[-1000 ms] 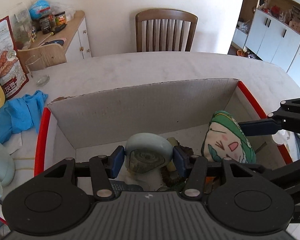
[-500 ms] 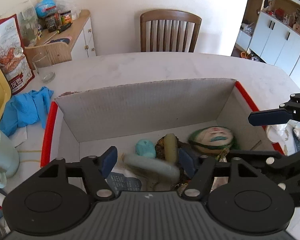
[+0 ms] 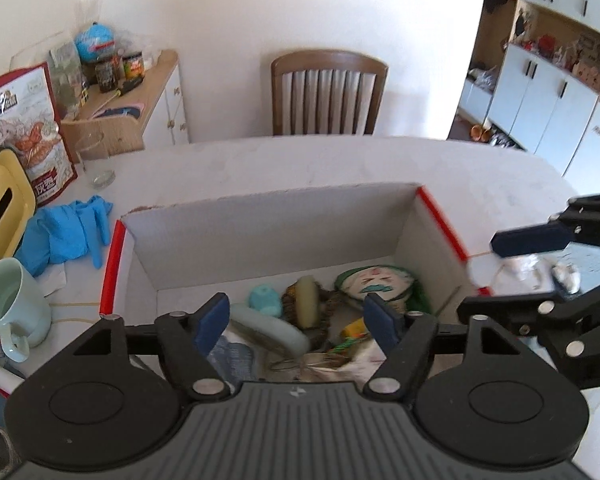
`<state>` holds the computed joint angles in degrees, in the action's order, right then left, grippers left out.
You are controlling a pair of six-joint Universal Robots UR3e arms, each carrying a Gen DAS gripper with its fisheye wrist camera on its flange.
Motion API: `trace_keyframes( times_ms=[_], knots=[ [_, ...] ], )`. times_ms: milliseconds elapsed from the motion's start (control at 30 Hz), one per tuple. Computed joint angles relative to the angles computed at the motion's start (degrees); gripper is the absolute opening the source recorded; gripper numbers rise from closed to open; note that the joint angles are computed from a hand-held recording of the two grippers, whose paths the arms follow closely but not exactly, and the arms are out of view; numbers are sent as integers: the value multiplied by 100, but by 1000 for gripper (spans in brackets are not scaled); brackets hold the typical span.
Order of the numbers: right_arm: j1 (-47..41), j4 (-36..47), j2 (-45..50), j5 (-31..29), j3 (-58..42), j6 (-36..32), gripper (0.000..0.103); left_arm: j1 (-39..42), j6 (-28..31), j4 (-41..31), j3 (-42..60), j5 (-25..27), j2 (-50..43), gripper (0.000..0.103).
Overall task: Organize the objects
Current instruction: 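Open both tools to drop the dish and doll into the box, then move both tools back to the last items on the table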
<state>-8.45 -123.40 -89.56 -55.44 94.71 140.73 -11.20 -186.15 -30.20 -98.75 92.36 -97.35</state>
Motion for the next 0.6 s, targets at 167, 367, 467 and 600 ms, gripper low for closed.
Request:
trace_keyframes(
  times_ms=[167, 367, 467, 600],
  knots=[
    [-643, 860, -656, 519, 206, -617, 65, -315, -272, -12, 82, 84, 195, 81],
    [-1616, 2119, -1303, 1093, 218, -1506, 76, -909, -702, -226, 516, 506, 122, 83],
    [-2194, 2904, -1506, 1310, 95, -2070, 80, -1248, -875, -245, 740, 786, 4, 83],
    [-2907, 3794, -1673, 1479, -55, -2829, 83, -1690, -1127, -373, 1164, 1088, -271, 83]
  ],
)
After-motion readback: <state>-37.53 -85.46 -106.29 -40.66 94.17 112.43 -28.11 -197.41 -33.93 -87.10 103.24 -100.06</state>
